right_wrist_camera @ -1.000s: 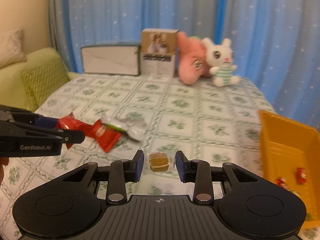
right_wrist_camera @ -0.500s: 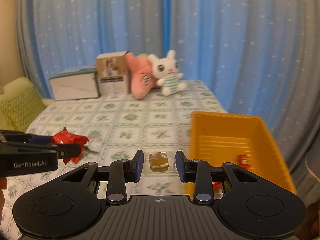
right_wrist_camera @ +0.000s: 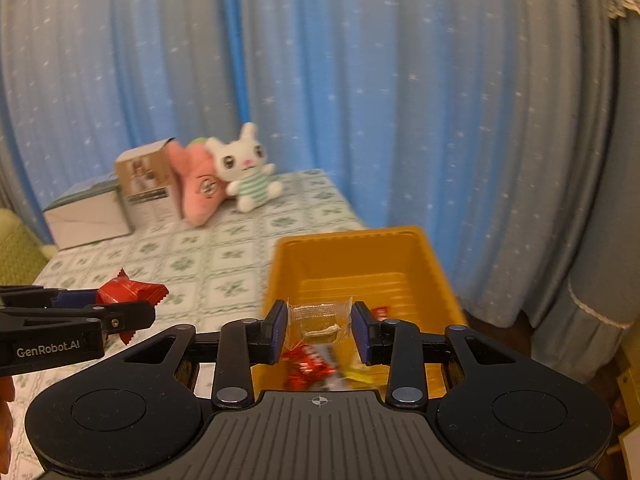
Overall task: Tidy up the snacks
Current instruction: 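Carry both candies over the orange tray and open both grippers to drop them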
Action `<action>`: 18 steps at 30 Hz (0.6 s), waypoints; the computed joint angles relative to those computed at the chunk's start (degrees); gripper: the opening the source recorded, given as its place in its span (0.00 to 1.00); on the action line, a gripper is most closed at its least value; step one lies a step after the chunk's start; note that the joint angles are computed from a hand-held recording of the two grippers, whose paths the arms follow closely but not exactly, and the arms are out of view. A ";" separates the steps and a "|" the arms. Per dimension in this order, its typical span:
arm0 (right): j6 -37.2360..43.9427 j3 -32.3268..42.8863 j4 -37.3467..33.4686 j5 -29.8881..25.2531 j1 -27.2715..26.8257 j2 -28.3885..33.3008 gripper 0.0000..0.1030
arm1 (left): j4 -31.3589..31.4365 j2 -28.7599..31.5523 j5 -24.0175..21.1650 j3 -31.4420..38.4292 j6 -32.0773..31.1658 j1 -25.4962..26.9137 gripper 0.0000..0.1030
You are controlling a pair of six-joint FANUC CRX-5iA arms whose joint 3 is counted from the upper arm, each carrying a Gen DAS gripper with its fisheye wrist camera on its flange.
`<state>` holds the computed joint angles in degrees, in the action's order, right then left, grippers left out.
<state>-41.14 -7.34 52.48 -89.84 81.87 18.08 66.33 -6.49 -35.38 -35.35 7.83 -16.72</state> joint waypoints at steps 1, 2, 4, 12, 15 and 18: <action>-0.69 -0.75 -0.54 -0.32 0.25 -0.80 0.34 | -0.05 0.39 -0.10 0.38 0.05 -0.69 0.40; -1.18 -1.33 -1.03 -0.82 0.50 -1.43 0.34 | -0.09 0.82 -0.24 0.77 0.18 -1.30 0.40; -1.77 -2.40 -1.85 -1.73 0.86 -2.47 0.34 | -0.15 1.96 -0.39 1.61 0.59 -2.72 0.40; -3.83 -6.74 -5.06 -1.18 0.96 -5.81 0.34 | -0.95 5.77 -1.16 4.76 1.37 -6.76 0.40; -4.32 -8.23 -5.47 0.20 0.21 -6.69 0.34 | -1.68 7.23 -1.12 6.00 1.81 -7.76 0.40; -4.32 -9.02 -5.78 1.10 -0.34 -6.99 0.34 | -2.05 8.48 -1.58 6.98 1.78 -8.15 0.40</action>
